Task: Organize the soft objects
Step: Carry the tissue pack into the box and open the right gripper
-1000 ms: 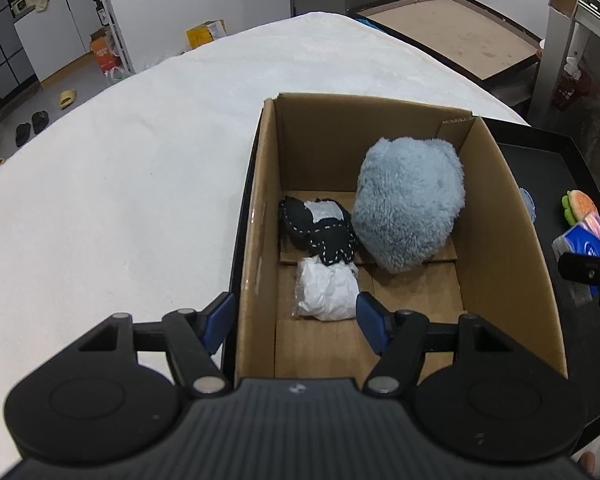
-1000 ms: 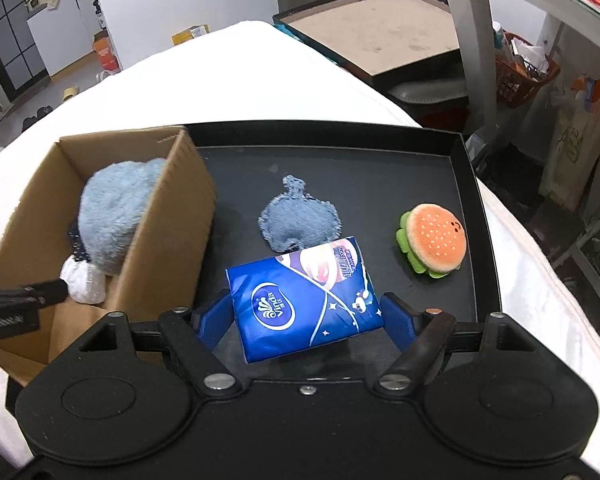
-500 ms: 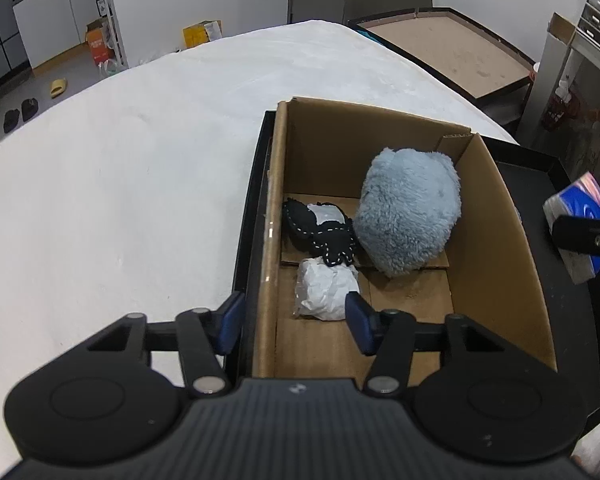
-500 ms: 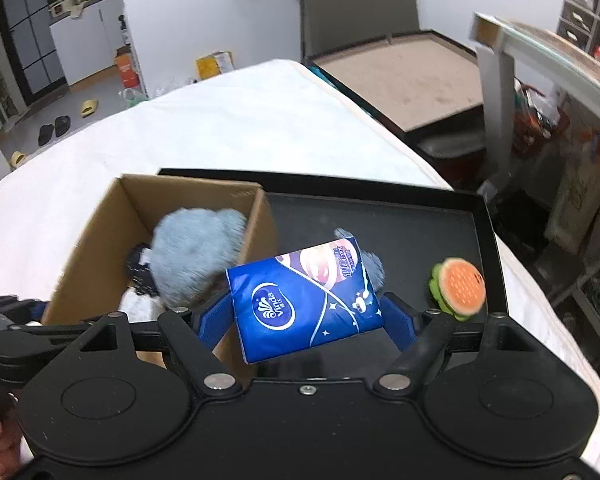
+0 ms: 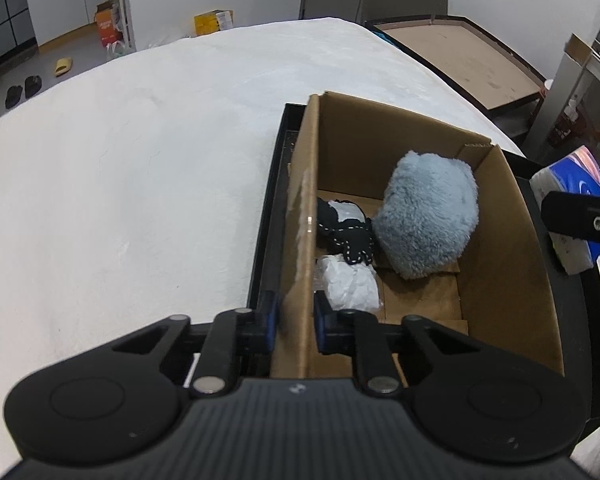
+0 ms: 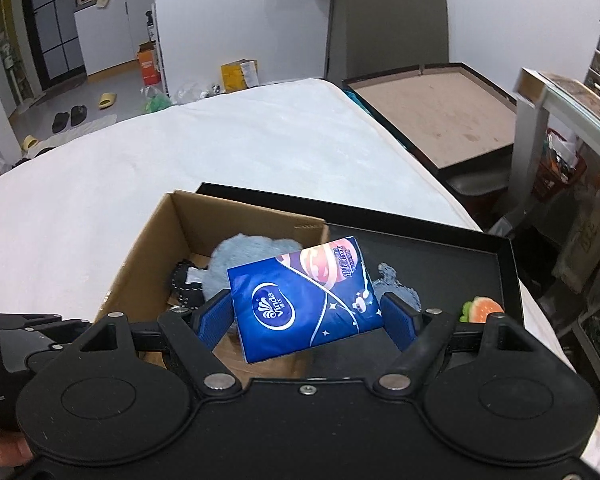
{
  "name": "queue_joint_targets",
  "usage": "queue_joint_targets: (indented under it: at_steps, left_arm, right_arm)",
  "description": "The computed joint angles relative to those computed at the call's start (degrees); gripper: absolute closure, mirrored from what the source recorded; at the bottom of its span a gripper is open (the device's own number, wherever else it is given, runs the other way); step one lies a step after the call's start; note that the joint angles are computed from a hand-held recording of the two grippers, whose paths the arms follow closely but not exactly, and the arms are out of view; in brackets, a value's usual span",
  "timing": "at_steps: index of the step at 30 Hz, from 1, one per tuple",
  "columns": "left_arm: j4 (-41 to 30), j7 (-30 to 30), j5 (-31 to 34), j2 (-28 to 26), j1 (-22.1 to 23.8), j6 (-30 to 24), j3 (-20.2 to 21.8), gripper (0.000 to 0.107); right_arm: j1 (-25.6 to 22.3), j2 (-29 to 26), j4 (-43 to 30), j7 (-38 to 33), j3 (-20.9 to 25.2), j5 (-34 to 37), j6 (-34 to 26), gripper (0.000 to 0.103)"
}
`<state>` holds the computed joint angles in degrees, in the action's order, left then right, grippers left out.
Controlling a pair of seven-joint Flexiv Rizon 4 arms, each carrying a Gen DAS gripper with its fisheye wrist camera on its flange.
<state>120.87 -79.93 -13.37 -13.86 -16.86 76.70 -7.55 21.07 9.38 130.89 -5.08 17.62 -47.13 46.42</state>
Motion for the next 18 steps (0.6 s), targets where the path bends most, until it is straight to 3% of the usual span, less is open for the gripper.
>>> queue_joint_targets:
  at_steps: [10, 18]
  left_arm:
    - [0.8, 2.8, -4.7, 0.3, 1.4, -0.8, -1.4, 0.093]
    - [0.5, 4.1, -6.4, 0.4, 1.4, -1.8, -1.6, 0.09]
  right_arm:
    - [1.7, -3.6, -3.0, -2.1, -0.4, -1.1, 0.6, 0.025]
    - [2.6, -3.5, -3.5, -2.8, -0.4, -1.0, -2.8, 0.016]
